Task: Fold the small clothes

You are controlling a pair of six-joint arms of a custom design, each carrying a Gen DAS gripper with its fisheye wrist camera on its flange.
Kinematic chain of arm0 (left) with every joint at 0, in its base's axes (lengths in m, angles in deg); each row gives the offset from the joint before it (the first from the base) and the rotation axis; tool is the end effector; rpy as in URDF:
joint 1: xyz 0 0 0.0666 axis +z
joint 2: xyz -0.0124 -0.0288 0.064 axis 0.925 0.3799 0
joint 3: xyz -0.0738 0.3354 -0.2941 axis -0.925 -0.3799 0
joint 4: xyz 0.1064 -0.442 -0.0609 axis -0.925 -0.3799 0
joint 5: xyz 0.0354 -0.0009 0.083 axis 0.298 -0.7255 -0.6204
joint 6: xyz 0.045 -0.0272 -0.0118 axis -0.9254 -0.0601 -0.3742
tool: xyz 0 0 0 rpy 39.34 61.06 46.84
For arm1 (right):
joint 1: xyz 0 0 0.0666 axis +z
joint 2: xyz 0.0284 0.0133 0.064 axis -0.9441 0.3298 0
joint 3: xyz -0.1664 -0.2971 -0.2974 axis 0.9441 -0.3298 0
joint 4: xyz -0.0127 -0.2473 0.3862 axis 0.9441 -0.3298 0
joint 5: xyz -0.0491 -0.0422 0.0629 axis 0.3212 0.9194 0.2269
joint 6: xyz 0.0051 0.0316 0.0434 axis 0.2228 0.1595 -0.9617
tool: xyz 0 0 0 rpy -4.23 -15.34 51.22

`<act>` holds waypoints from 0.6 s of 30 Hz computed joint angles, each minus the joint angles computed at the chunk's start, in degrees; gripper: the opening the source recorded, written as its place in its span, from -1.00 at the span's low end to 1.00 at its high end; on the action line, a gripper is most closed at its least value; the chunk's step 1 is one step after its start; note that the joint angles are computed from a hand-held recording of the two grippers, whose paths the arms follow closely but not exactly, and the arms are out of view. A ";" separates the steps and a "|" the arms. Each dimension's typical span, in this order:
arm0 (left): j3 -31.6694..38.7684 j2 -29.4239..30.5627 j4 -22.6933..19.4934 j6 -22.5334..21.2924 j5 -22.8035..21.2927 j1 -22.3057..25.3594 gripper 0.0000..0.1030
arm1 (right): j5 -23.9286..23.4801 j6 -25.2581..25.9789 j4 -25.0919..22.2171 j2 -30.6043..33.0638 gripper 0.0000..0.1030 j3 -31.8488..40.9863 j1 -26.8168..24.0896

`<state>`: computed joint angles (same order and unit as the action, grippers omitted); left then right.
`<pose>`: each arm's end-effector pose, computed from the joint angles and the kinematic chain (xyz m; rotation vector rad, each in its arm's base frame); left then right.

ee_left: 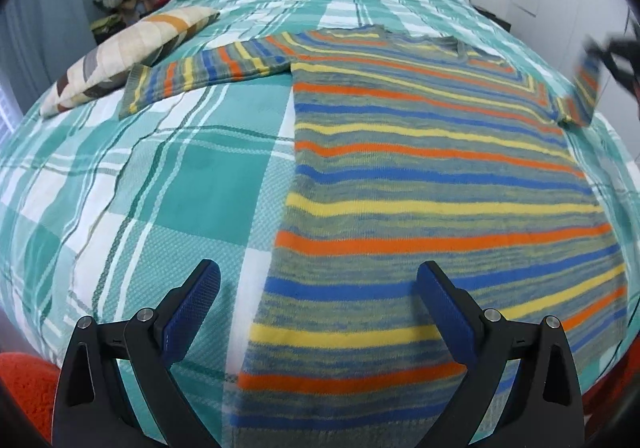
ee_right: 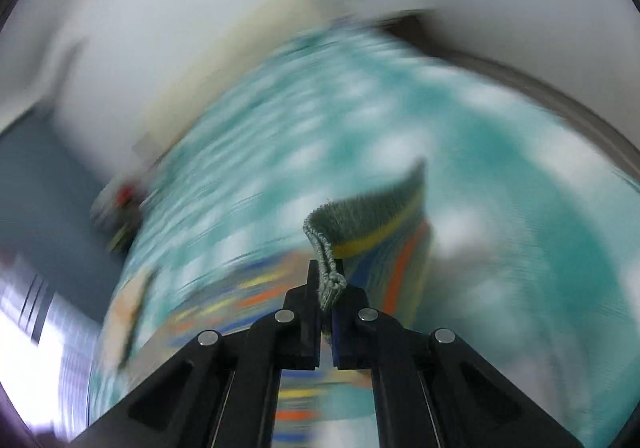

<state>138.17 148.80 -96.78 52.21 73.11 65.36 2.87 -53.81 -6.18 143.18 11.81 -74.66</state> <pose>0.6495 -0.0337 0.3246 0.4601 2.4804 -0.1680 0.6478 -0.0409 0.4307 0.6687 2.0951 0.4229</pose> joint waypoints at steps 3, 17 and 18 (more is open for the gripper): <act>0.27 0.25 -0.02 0.23 -0.35 0.02 0.93 | -4.02 5.18 -6.38 8.25 -0.89 11.94 4.75; 0.07 0.21 0.44 -1.83 -0.60 -0.58 0.93 | -13.42 -0.64 -18.29 16.59 0.14 15.04 2.64; -0.24 0.09 0.80 -2.40 -1.19 -0.79 0.93 | -12.21 -1.68 -21.37 17.11 0.11 14.53 2.27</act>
